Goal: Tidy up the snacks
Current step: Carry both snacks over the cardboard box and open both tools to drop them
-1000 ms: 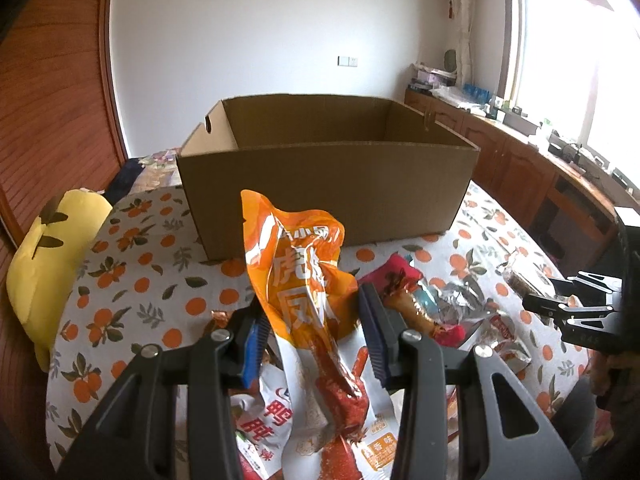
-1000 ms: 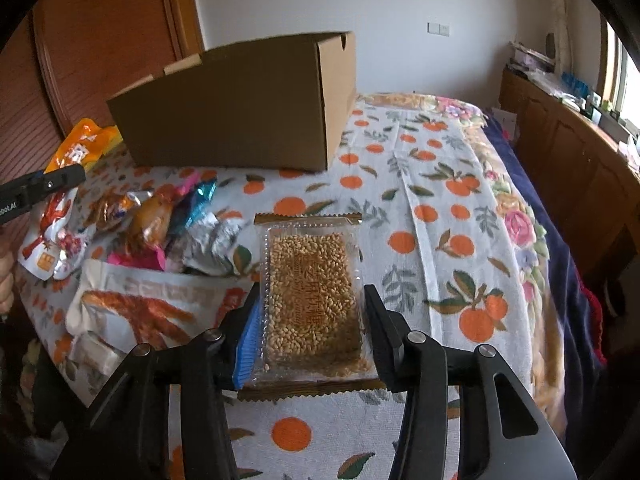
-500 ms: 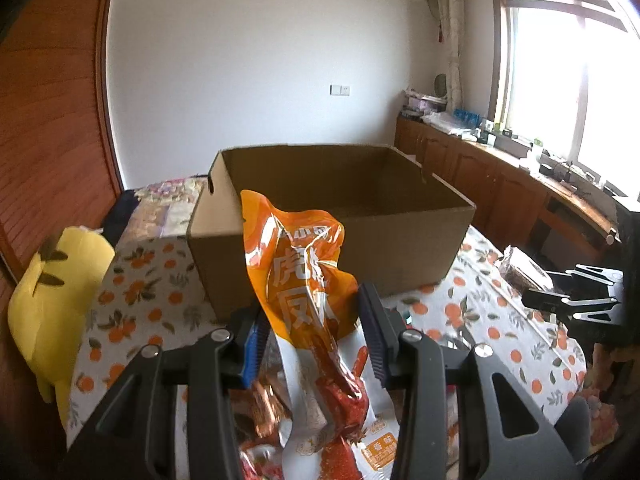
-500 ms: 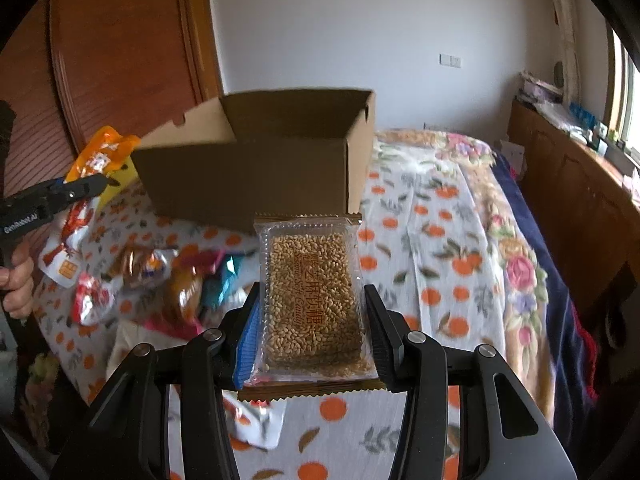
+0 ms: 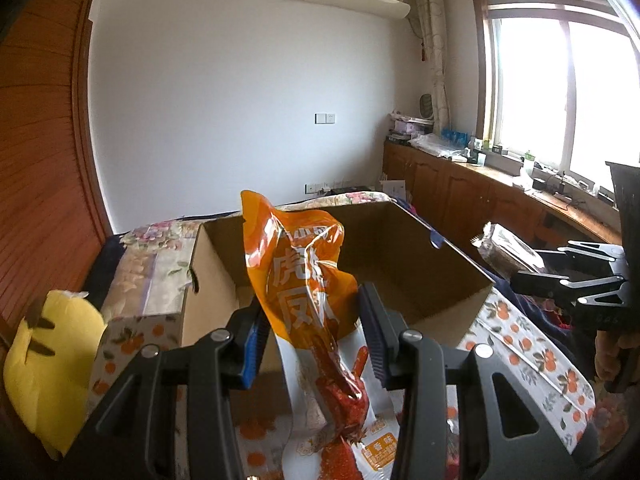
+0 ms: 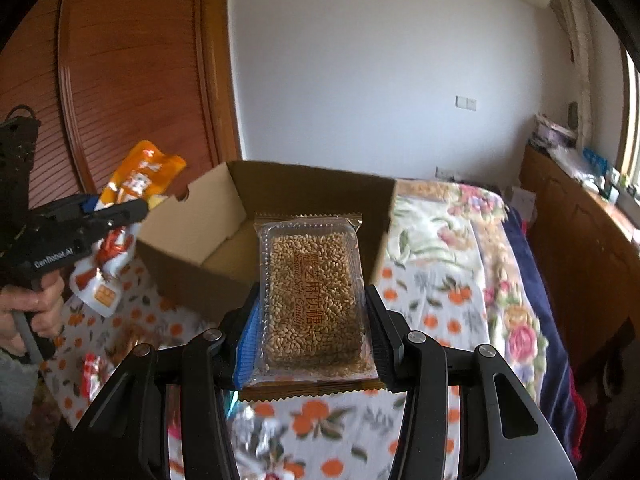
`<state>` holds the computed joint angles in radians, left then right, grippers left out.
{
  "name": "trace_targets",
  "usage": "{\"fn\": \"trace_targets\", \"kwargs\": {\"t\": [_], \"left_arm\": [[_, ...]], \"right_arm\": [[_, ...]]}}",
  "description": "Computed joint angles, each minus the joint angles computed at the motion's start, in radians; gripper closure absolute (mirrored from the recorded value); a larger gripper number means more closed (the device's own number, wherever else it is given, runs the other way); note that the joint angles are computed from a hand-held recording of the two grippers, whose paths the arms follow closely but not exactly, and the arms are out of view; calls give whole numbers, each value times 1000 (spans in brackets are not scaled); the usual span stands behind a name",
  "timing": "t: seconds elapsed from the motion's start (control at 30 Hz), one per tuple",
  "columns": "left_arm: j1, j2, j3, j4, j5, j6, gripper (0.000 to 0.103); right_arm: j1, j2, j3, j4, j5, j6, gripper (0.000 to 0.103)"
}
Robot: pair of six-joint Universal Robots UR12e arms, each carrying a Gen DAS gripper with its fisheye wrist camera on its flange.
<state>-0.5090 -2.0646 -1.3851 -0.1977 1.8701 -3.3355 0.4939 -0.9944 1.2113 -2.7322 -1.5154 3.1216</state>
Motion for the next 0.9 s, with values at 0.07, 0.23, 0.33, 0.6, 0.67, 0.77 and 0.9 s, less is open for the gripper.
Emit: {"fn": "trace_targets", "kwargs": {"t": [0.07, 0.23, 0.33, 0.6, 0.67, 0.77, 0.9], "left_arm": [[9, -13, 20, -8, -16, -2, 61], [37, -40, 62, -19, -49, 10, 61], [50, -53, 78, -39, -57, 20, 61], [80, -74, 100, -84, -100, -18, 60], [82, -78, 104, -93, -108, -24, 60], [81, -82, 107, -100, -109, -30, 59], [78, -79, 113, -127, -102, -28, 56]], "right_arm": [[-1, 23, -39, 16, 13, -11, 55], [3, 98, -157, 70, 38, -44, 55], [1, 145, -228, 106, 61, -44, 55], [4, 223, -338, 188, 94, -44, 55], [6, 228, -342, 199, 92, -50, 55], [10, 233, -347, 216, 84, -55, 55], [13, 235, -351, 240, 74, -58, 54]]}}
